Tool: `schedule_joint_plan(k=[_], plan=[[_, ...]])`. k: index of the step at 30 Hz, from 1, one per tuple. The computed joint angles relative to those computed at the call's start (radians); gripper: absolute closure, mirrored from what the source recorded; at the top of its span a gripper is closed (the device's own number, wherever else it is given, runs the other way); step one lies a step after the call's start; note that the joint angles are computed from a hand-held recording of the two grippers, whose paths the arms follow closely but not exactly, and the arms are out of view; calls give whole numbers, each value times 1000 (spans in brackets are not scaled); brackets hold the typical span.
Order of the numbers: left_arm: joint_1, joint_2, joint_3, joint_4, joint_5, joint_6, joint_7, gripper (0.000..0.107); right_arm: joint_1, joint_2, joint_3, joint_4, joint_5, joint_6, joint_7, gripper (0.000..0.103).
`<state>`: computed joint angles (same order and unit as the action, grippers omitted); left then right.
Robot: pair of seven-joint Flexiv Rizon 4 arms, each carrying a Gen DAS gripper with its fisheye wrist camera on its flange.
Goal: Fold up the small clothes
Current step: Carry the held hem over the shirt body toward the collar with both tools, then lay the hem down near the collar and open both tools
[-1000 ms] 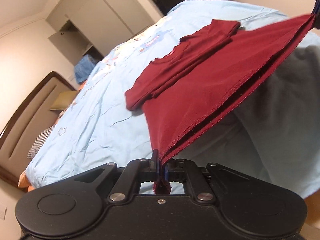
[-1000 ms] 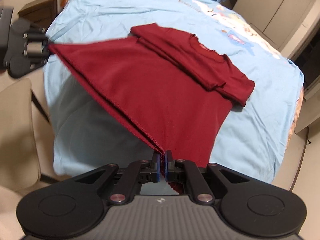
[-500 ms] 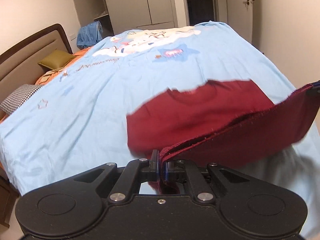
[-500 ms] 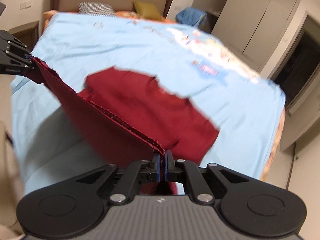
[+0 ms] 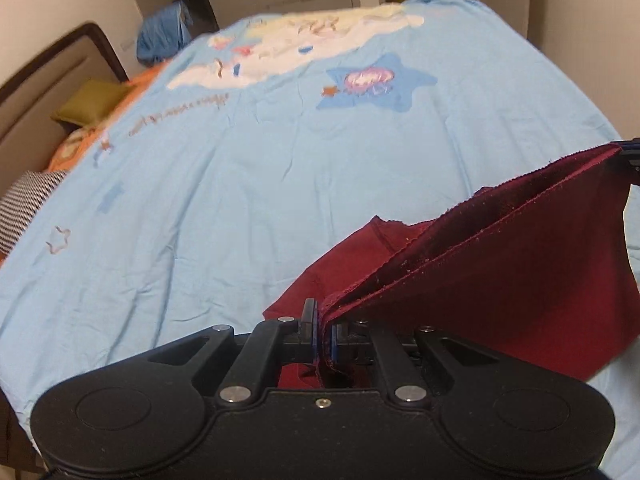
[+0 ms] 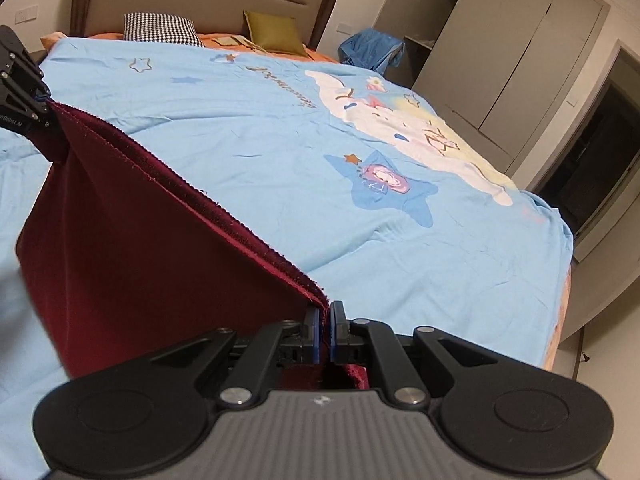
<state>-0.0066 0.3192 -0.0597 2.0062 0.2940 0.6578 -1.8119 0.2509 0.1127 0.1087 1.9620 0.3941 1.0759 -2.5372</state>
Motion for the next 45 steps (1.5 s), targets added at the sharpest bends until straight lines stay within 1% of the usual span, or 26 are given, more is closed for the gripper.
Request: schedule_joint_plan(k=[5, 9, 12, 15, 19, 22, 23, 24, 25, 26, 27, 28, 29, 30, 31, 33, 34, 35, 36, 37, 39, 40, 42, 43, 44, 45], plan=[[20, -140, 18, -46, -25, 3, -2, 101, -7, -139, 8, -79, -16, -15, 26, 98], [15, -240, 34, -79, -8, 20, -13, 100, -31, -238, 40, -117, -53, 16, 61, 98], [7, -299, 53, -94, -5, 36, -44, 99, -47, -292, 65, -131, -87, 42, 89, 97], [0, -343, 76, -91, -24, 73, -80, 96, -60, -338, 85, -141, -118, 62, 118, 97], [-7, -366, 100, -63, -57, 118, -146, 95, -74, -384, 109, -148, -152, 86, 156, 96], [-14, -366, 110, -45, -37, 152, -223, 82, -86, -403, 125, -147, -168, 103, 168, 96], [-15, -363, 113, -42, -25, 158, -252, 73, -86, -409, 127, -147, -177, 109, 178, 94], [-16, -358, 115, -42, -10, 155, -278, 69, -88, -414, 129, -147, -182, 114, 189, 89], [-18, -351, 115, -40, 10, 154, -308, 60, -93, -415, 132, -146, -183, 121, 198, 87], [-21, -337, 116, -37, 41, 152, -347, 52, -101, -415, 140, -147, -176, 123, 202, 81], [-25, -322, 112, -35, 82, 147, -391, 48, -113, -414, 149, -152, -163, 118, 201, 69], [-30, -304, 106, -35, 133, 139, -435, 42, -118, -412, 152, -153, -156, 121, 206, 60], [-37, -281, 95, -34, 192, 127, -482, 35, -125, -409, 157, -156, -145, 126, 208, 46], [-42, -258, 79, -32, 259, 113, -538, 30, -138, -401, 169, -153, -121, 137, 197, 38], [-48, -236, 58, -31, 331, 93, -601, 22, -152, -389, 181, -148, -92, 150, 180, 35], [-62, -182, 8, -17, 474, 60, -721, 15, -181, -360, 207, -133, -28, 161, 129, 31], [-66, -164, -14, -10, 518, 42, -764, 11, -205, -344, 228, -135, 30, 139, 81, 31], [-71, -145, -30, 0, 544, 37, -793, 10, -215, -326, 234, -130, 70, 118, 44, 30], [-74, -133, -29, 16, 547, 68, -801, 10, -218, -309, 234, -118, 101, 104, 11, 30], [-75, -127, -14, 38, 526, 136, -783, 10, -221, -294, 236, -109, 137, 92, -31, 30], [-73, -147, 45, 90, 406, 330, -663, 10, -236, -272, 239, -110, 220, 20, -131, 29], [-72, -173, 65, 106, 327, 398, -590, 10, -226, -268, 230, -104, 218, -4, -144, 29], [-71, -239, 96, 139, 120, 502, -425, 11, -185, -274, 204, -83, 181, 3, -127, 29], [-63, -272, 98, 153, 50, 548, -388, 12, -166, -283, 189, -83, 171, 1, -110, 29], [-53, -306, 97, 165, 9, 595, -380, 14, -151, -296, 174, -87, 171, 1, -90, 29], [-45, -330, 94, 166, 18, 612, -416, 15, -140, -311, 161, -95, 171, 8, -65, 29]])
